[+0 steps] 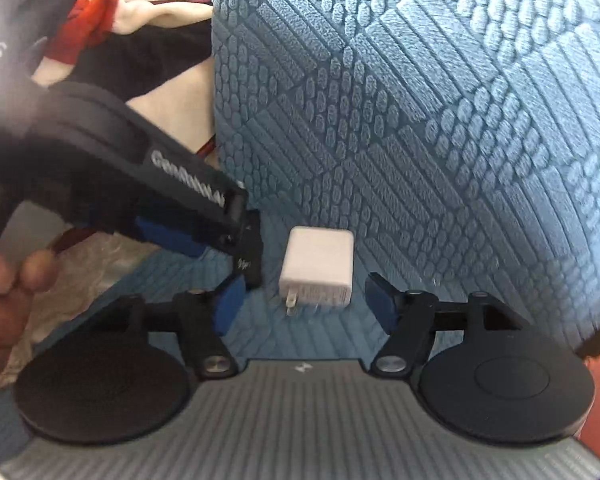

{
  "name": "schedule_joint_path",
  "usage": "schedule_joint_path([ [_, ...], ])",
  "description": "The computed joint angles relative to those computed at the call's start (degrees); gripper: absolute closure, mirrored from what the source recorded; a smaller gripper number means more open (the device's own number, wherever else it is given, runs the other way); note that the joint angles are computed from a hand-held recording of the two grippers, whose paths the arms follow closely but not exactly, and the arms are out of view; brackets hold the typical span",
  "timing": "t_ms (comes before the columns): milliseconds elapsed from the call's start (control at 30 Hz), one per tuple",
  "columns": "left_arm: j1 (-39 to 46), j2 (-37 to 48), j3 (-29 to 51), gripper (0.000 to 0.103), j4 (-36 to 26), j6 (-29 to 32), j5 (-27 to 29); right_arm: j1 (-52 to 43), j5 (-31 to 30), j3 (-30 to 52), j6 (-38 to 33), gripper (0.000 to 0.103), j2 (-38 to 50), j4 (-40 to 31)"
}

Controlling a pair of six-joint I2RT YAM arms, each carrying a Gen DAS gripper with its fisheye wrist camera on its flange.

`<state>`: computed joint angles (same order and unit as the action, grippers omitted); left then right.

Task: Organize rigid objects
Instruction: 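Close the left tool on the black USB stick while the right tool grasps the white charger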

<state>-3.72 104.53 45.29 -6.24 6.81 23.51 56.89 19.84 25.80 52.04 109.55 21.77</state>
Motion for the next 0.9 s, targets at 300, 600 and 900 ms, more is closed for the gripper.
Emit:
schedule_joint_path([
  [300,-0.88,6.3,5.03,0.052,0.35,-0.99,-2.1,-4.94,-3.82,5.53,-4.75,0.035,12.28,7.13],
  [600,-2.4,7.99,4.19,0.052,5.15,-0.9,-4.38,-5.43,-4.05,6.79,-5.69,0.049,12.95,2.77],
  [900,-8.25,5.35,-4.55,0.052,16.52,-5.87,-8.11,-6.43,-3.29,5.8,-4.52,0.049,9.62,-2.89],
])
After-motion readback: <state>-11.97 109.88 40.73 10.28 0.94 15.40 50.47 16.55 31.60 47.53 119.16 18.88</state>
